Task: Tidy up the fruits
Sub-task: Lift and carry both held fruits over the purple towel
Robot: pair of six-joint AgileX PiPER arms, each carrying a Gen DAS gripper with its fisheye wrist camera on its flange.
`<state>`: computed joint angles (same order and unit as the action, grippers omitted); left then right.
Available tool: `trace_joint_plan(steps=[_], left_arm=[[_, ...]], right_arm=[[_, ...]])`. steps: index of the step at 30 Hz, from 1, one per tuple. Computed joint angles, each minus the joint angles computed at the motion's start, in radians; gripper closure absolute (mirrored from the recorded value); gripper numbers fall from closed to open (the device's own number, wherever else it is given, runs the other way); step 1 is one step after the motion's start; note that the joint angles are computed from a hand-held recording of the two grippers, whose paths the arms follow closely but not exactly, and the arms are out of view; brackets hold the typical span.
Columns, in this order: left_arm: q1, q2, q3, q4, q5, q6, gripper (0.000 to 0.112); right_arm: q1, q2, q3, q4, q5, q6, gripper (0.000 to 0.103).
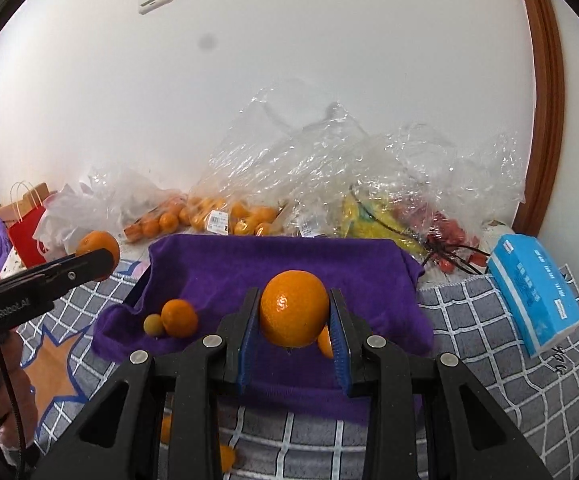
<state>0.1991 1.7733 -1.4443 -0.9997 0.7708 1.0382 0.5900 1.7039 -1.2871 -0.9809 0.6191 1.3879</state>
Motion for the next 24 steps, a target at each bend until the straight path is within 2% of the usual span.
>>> trace_joint_plan(steps=[3, 9, 24], left_arm=[[-0.015, 0.029, -0.014, 0.006, -0.032, -0.017, 0.074], [-0.017, 0.07, -0.017, 0.015, -0.044, -0.013, 0.074], [-0.04, 0.108, -0.016, 0.041, -0.072, -0.015, 0.074]], right_arm=[[-0.015, 0.018, -0.004, 0.004, -0.023, -0.002, 0.071], [-0.048, 0.036, 0.017, -0.008, -0.074, 0.026, 0.071], [-0.102, 0.051, 0.038, 0.01, -0.107, 0.022, 0.071]])
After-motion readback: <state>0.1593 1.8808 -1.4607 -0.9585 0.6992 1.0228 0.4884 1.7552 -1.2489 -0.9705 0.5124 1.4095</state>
